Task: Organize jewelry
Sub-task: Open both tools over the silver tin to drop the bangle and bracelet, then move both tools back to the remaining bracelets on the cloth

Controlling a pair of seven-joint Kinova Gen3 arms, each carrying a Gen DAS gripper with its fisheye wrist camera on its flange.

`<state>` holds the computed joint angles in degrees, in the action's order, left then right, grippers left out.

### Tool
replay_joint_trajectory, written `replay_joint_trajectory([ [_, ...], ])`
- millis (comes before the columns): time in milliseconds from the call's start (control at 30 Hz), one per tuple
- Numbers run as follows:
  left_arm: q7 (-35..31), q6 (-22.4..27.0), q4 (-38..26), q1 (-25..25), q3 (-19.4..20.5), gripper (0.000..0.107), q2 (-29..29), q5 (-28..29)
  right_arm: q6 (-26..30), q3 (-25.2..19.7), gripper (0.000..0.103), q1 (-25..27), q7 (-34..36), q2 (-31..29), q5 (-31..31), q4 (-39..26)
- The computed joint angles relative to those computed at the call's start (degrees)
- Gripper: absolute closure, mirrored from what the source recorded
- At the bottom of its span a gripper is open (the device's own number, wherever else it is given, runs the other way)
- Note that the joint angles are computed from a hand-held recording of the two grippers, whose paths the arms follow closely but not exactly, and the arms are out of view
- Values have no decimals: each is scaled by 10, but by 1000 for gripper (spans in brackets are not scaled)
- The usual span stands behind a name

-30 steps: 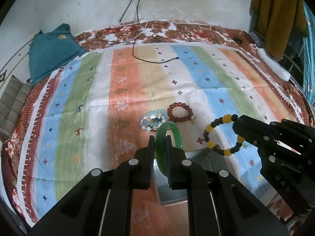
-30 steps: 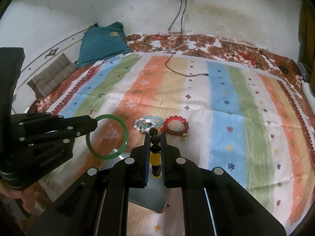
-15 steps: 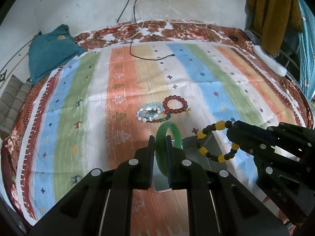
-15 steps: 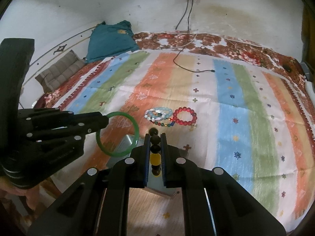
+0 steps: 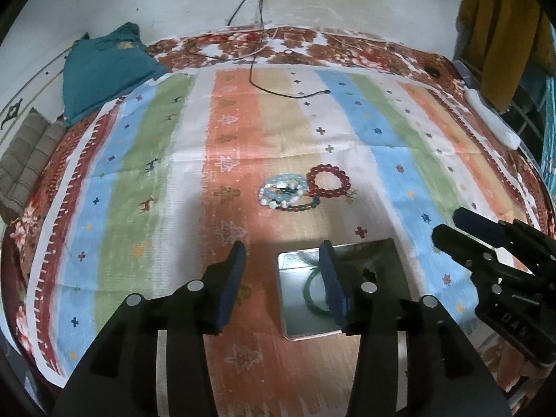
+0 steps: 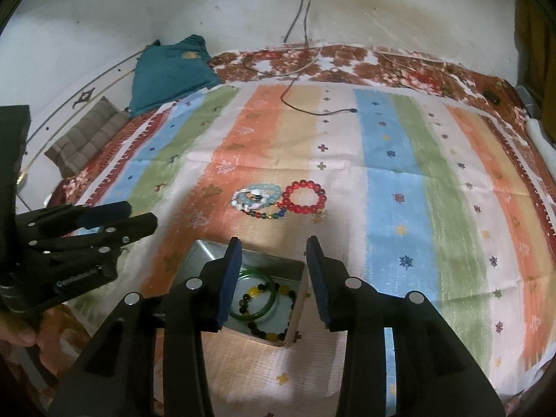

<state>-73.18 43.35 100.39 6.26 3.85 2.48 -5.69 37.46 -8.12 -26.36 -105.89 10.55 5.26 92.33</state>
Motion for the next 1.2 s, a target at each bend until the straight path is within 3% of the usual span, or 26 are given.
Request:
replay_joint_trajectory([
  [233,11,2,-17,-1,-4,54,16,-15,25,10,54,-9,-16,23,22,-32],
  [533,-3,-15,-44,3,-8,42,45,-26,63,21,49,-14,-22,64,39,-84],
  [733,-17,2,-79,-5,-18,39,78,-25,84,26,38,-15,-16,86,40,-116],
  [933,-33,30,-117,-11,-24,37,120,-20,114,30,36,-12,-3,117,34,-155],
  [1067,-62,53,-143,-30,-23,36,147,14,128,33,32,-11,5,135,29,-179],
  [1200,-61,65,-161,-17,-32,36,171,-10,145,34,31,-7,19,158,20,-209],
])
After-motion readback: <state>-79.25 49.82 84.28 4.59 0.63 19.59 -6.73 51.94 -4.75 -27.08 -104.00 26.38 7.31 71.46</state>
